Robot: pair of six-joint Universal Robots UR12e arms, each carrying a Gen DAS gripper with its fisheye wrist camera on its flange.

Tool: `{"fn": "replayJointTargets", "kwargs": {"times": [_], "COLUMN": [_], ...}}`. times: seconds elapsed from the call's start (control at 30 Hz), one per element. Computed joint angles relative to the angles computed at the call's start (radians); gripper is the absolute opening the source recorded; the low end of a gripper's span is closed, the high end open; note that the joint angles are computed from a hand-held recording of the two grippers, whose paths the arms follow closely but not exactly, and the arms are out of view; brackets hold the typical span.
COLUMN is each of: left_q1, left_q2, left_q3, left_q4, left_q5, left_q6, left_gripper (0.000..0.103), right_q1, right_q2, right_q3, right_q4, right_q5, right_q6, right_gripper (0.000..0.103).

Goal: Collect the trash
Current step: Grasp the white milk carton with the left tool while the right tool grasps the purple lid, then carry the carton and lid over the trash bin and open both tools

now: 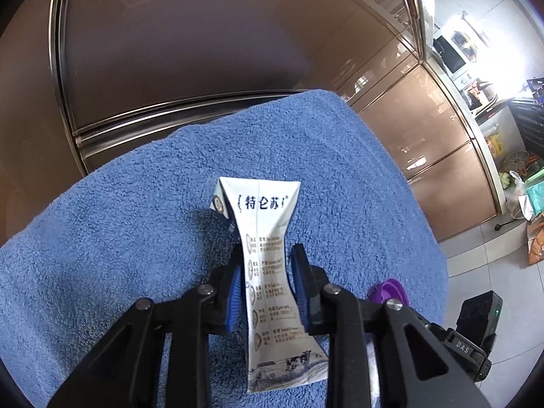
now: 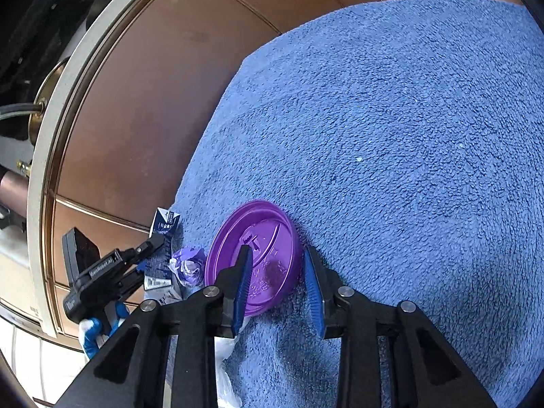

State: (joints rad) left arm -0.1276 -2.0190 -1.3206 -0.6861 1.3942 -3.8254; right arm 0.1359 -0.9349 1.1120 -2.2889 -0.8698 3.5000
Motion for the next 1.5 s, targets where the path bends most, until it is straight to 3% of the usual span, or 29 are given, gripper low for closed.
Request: {"fn": "replayJointTargets", "kwargs": {"times": [0.23,0.63,0.9,1.23,1.5], "left_q1": [0.001,-0.017,-0.058,-0.143,-0.234], "left_q2": [0.033,0.085,0.099,0.029,-0.115], "left_q3": [-0.037,-0.056,-0.019,0.146,0.397], "left_q4": [0.035,0.059,0.059,0.001,-0.108], "left_q5": [0.018,0.069,0.094,0.07,0.001], "left_q6": [-0.003,0.015,0.049,0.118,0.216], "left_gripper": [0.024,0.024,0.024,0.024,0.024], "right_q1": [0.001,-0.028,-0.07,-0.169,-0.27], "right_q2": [0.004,-0.056,-0.133,-0.262,-0.359], "right_q3": [-0.007,0.083,0.176,0.34,0.452], "right_q4": [0.013,-0.156,-0.262,-0.413,-0.477], "right_q5": [-0.019,0.0,0.017,-0.005,-0.088], "right_q6": [-0.006,0.05,0.066,0.124,0.133], "right_gripper": [0.007,0.006,0.006,0.006,0.006]}}
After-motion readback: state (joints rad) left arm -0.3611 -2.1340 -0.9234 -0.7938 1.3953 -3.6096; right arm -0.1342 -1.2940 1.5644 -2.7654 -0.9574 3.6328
